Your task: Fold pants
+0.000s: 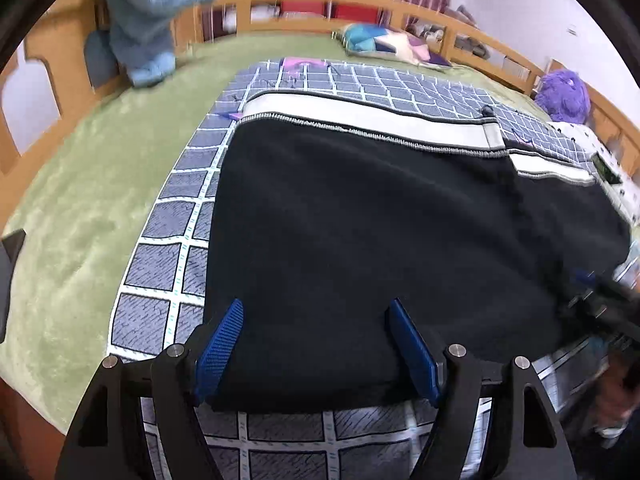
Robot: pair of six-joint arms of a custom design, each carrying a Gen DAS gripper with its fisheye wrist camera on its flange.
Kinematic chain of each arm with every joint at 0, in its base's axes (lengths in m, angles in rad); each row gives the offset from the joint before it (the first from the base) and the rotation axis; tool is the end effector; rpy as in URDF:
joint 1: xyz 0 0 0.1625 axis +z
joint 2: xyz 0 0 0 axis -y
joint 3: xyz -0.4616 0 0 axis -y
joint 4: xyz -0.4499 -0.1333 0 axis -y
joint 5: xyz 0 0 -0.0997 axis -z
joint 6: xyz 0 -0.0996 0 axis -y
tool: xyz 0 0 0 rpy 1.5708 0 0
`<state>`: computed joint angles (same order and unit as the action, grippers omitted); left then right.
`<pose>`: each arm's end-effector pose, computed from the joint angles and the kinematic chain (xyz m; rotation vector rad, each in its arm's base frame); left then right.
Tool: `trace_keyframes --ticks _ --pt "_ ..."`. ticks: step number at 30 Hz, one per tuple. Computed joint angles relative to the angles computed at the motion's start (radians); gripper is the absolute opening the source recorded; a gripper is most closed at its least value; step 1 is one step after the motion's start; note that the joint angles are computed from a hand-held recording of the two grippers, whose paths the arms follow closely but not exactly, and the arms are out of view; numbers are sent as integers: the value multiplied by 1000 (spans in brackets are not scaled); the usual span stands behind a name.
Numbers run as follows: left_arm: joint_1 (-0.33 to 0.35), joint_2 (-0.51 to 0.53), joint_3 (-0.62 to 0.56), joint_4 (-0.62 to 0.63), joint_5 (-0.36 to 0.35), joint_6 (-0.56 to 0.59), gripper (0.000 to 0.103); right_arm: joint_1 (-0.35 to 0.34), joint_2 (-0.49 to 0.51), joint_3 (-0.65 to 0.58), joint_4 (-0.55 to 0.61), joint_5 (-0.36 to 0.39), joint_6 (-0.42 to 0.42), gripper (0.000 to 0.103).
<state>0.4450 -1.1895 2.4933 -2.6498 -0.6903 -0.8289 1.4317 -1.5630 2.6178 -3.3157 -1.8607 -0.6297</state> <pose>-0.2467 -0.3504 0.0729 0.4735 2.3171 -0.7732 0.0535 -0.3743 0.2226 0.4863 -2.4898 0.7054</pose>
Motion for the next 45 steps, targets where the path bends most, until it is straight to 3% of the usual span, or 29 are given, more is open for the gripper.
trace_keyframes --ticks 1,3,5,10,11,14,16,18,22,24,26,28,29,30,32,34,37,39,40,42,45 --pt "-16 -9 10 14 7 -13 74 -31 -27 26 -31 60 -13 47" --pt "-26 -40 12 47 -14 -32 74 -38 -64 29 13 83 -40 47" --pt "-25 -75 13 61 -42 -48 74 -82 -129 42 59 158 -62 52" --pt "-1 -142 11 81 -101 -128 70 -191 -270 31 253 352 16 48" --pt "-2 -150 13 86 -99 -151 69 -181 -269 25 244 349 18 42" --pt "15 -171 34 45 -104 -181 69 -127 -248 39 47 277 -23 42" --pt "23 -172 49 9 -107 -195 69 -110 -242 43 -24 241 -75 43" --pt "38 -169 56 -12 -115 -199 69 -101 -244 23 0 205 -96 48" --pt "90 -157 79 -142 -174 -178 69 -142 -280 4 91 220 -65 48" --pt "106 -137 99 -245 -184 -177 69 -154 -293 5 104 222 -59 48" --pt "110 -124 98 -272 -187 -170 68 -156 -290 10 79 217 -56 48" --pt "103 -128 85 -225 -161 -203 54 -143 -276 6 62 193 -40 49" --pt "92 -137 81 -195 -141 -231 36 -130 -263 1 52 169 -33 49" --pt "85 -152 77 -182 -135 -234 27 -110 -241 -6 34 127 -27 49" --pt "64 -180 71 -201 -133 -177 23 -93 -220 -12 14 87 -31 49" --pt "36 -194 42 -128 -107 -153 22 -93 -216 -14 5 78 -21 49" --pt "8 -182 -24 41 -73 -171 23 -117 -251 -14 42 118 9 49" --pt "8 -167 -49 107 -70 -199 25 -157 -303 -14 121 201 37 49" --pt "13 -165 -55 142 -71 -219 27 -175 -328 -14 172 246 50 50" --pt "31 -167 -50 182 -99 -256 48 -200 -359 -17 256 311 57 53" --pt "40 -185 -4 159 -136 -274 52 -217 -372 -8 302 385 51 53"
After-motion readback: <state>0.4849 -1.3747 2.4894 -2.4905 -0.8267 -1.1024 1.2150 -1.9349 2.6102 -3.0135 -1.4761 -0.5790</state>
